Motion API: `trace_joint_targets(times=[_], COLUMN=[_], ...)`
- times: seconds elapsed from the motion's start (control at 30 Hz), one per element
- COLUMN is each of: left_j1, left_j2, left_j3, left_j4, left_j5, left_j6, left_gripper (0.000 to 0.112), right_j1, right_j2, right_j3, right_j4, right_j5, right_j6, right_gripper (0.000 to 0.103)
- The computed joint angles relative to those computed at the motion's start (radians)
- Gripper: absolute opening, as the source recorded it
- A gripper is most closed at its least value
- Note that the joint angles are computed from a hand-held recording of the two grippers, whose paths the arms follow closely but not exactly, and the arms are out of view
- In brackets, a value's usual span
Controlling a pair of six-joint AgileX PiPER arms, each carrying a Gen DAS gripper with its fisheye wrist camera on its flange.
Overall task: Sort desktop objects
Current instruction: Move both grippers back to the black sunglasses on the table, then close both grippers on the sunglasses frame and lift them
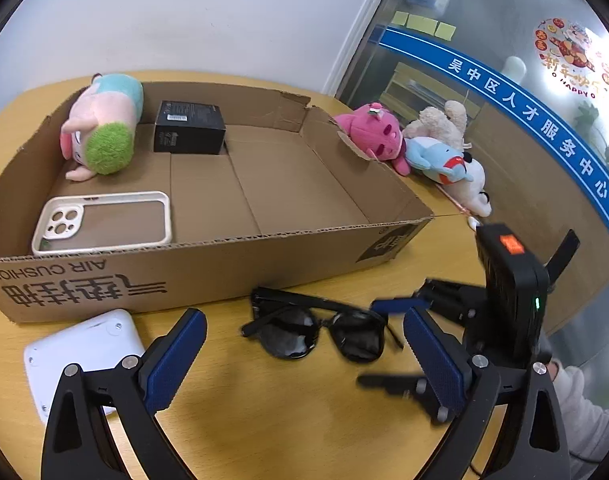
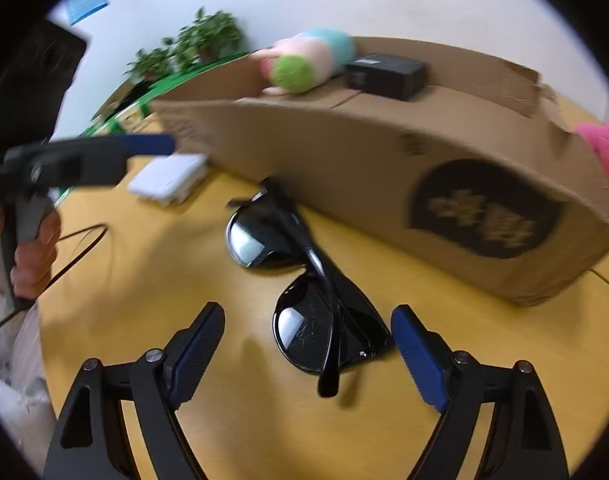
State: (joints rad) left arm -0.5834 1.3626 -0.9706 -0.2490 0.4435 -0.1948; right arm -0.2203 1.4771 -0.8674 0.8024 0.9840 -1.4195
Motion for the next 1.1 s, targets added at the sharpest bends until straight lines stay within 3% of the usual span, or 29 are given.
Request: trace_joint_targets(times=[0.17, 0.37, 0.4, 0.5, 0.57, 0.6, 0.67, 0.8, 0.93, 1.1], left_j1=[0.052, 0.091, 0.087, 0.063, 0.070, 0.079, 0.087, 0.062, 0.042, 0.004], left_j2=[0.055, 0.195, 0.211, 0.229, 0.247, 0.256, 0.257, 0.242, 0.212, 0.190], left_j3=[-0.015, -0.070, -0.077, -0.081, -0.077, -0.075, -0.058, -0.065, -0.077, -0.120], left_j4=[-0.326, -0.659, -0.667, -0.629, -0.644, -0.670, -0.724, -0.657, -0.622, -0.529], left_j5=[0.032, 0.133, 0.138, 0.109, 0.116, 0.129, 0.142, 0.124, 0.119, 0.123], left_j6=[0.301, 0.561, 0.564, 0.514, 0.509, 0.530, 0.580, 0.519, 0.494, 0.420], left_gripper=[0.091, 0.063, 0.062, 0.055, 0.027, 0.021, 0.020, 0.017, 0.012, 0.005], right_j1=[0.020, 0.098, 0.110, 0.125, 0.139, 0.150, 0.167, 0.160, 0.139, 0.048], right_j2=[-0.083, -0.189, -0.209, -0.248, -0.277, -0.289, -0.304, -0.308, -0.305, -0.324], right_j3=[0.099, 0.194, 0.208, 0.236, 0.256, 0.263, 0.274, 0.275, 0.261, 0.232], right_j4=[0.026, 0.015, 0.004, -0.020, -0.040, -0.052, -0.064, -0.052, -0.016, 0.094], right_j5=[-0.037, -0.197, -0.212, -0.245, -0.275, -0.289, -0.311, -0.293, -0.249, -0.135], right_j6=[-0.005, 0.108, 0.127, 0.196, 0.245, 0.270, 0.302, 0.323, 0.317, 0.237], right_gripper=[0.083, 0.052, 0.045, 0.039, 0.038, 0.035, 0.030, 0.029, 0.031, 0.029])
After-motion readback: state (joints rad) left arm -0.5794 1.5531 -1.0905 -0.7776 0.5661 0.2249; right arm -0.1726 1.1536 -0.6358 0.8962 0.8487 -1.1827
